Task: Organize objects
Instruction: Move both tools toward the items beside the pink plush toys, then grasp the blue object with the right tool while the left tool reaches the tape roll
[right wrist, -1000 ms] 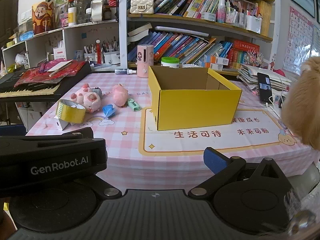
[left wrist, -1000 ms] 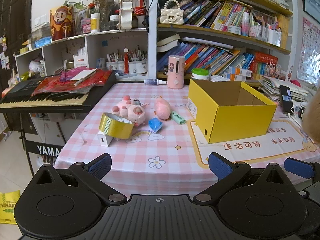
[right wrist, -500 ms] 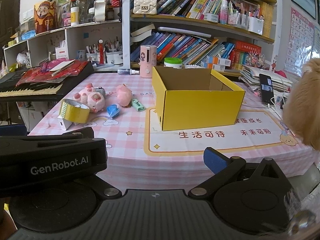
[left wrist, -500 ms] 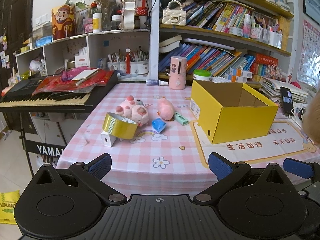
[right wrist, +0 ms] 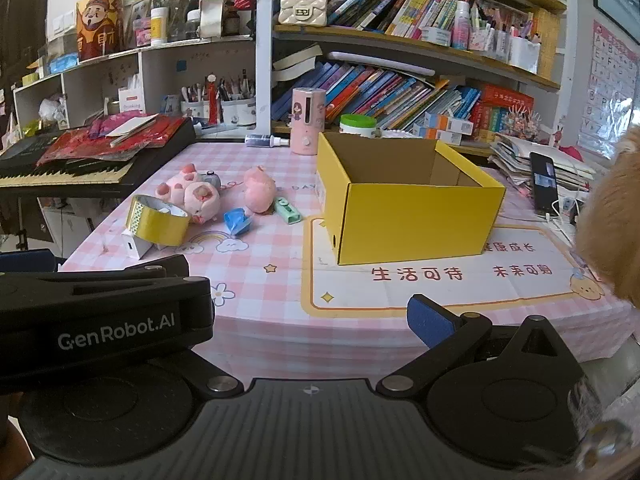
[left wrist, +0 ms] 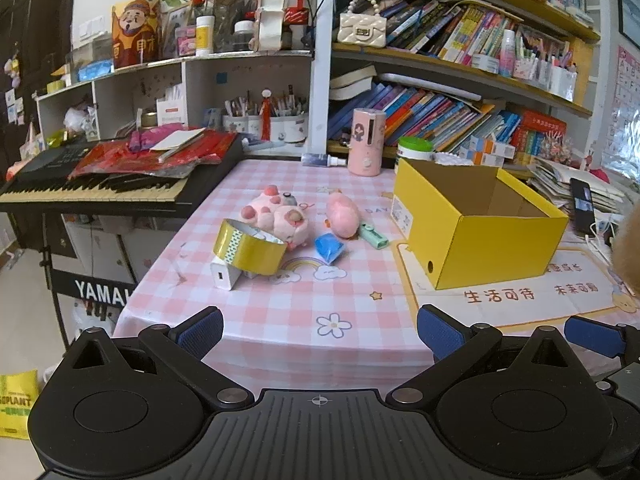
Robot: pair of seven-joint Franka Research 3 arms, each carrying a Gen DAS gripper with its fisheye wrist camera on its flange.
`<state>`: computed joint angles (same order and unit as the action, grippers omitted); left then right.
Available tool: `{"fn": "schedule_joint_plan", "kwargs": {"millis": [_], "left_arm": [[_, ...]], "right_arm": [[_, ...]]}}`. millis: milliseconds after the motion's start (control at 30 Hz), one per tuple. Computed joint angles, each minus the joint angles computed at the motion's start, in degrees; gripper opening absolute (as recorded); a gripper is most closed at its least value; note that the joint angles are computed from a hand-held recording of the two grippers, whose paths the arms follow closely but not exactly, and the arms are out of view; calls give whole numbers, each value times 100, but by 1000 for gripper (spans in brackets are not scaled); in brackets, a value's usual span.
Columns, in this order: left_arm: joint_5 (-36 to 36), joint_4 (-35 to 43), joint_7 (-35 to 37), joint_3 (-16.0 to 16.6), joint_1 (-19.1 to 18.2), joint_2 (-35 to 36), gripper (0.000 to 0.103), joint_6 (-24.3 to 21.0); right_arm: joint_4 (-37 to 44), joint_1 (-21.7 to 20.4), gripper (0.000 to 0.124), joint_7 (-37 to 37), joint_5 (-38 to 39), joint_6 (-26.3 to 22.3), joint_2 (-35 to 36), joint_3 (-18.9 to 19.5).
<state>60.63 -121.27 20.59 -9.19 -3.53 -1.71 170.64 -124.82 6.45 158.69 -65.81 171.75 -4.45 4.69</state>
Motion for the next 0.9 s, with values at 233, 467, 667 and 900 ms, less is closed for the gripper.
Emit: {"fn": "schedule_joint_plan", "kwargs": {"millis": [233,467,667,900], "left_arm": [[-216,126,104,36,-32,155,103,-183],[-560,474,298,127,-142,497,103,-447],[-787,865,412,264,-246,835,103,-623],[-741,1422,204,479,-454,1247,103,-985]], "right_arm": [[178,122,103,-631,538,91,269,-95],[497,391,103,-1773,1552,248,726,-326],[870,480,103,-3473,3142,382,1208,-327],[1548,-352,103,-6160,5480,370,1896,783]]}}
